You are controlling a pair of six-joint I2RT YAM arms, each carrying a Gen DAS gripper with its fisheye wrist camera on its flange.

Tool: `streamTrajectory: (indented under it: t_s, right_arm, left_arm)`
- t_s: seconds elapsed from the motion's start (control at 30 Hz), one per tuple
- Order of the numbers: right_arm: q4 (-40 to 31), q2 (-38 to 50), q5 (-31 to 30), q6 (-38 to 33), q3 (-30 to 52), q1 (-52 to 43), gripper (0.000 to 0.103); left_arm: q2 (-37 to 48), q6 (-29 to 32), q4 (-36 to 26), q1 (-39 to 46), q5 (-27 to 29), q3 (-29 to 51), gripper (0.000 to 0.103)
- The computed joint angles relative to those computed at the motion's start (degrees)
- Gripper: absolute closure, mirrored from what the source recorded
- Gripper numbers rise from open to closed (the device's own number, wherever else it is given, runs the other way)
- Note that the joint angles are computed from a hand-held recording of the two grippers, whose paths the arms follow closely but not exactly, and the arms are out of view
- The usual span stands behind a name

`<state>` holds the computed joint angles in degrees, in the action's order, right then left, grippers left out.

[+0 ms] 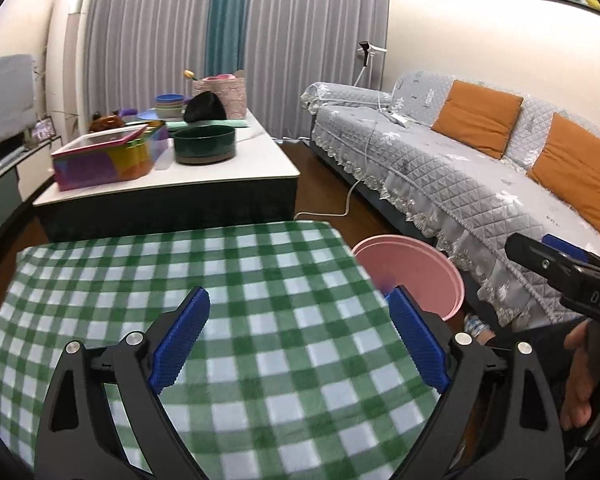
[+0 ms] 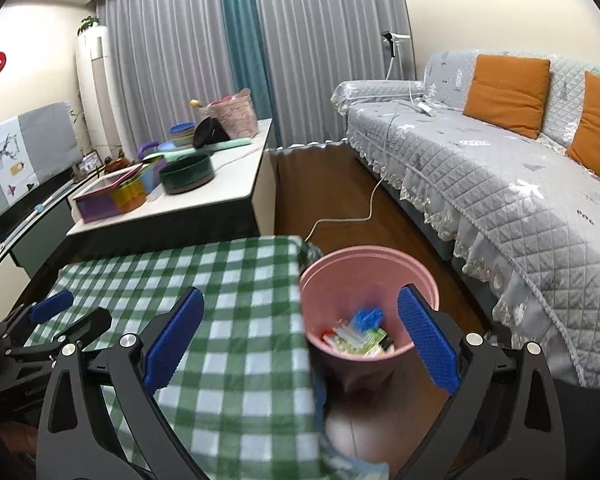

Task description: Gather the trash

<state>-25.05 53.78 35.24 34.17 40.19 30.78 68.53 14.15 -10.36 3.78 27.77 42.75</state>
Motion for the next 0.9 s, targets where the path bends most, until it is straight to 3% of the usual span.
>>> streamTrajectory:
  t_s: [0.27,0.57,0.9]
  right_arm:
    - [-4.91,6.33,8.11,11.56,1.10,13.59,0.005]
    - [-3.14,13.79,8.60,11.60,2.55,14.95,0.005]
    - [-2.82,16.41,9.34,10.97,3.92,14.99,0.005]
  left_arm:
    - [-4.64,3.97,-3.47,8.49,2.71,-4.34,0.015]
    - [-2.37,4.80,-0.91,11.61,1.25,-6.42,0.015]
    - [-2.56,2.90,-0.56,11.64,1.01,-6.14,0.015]
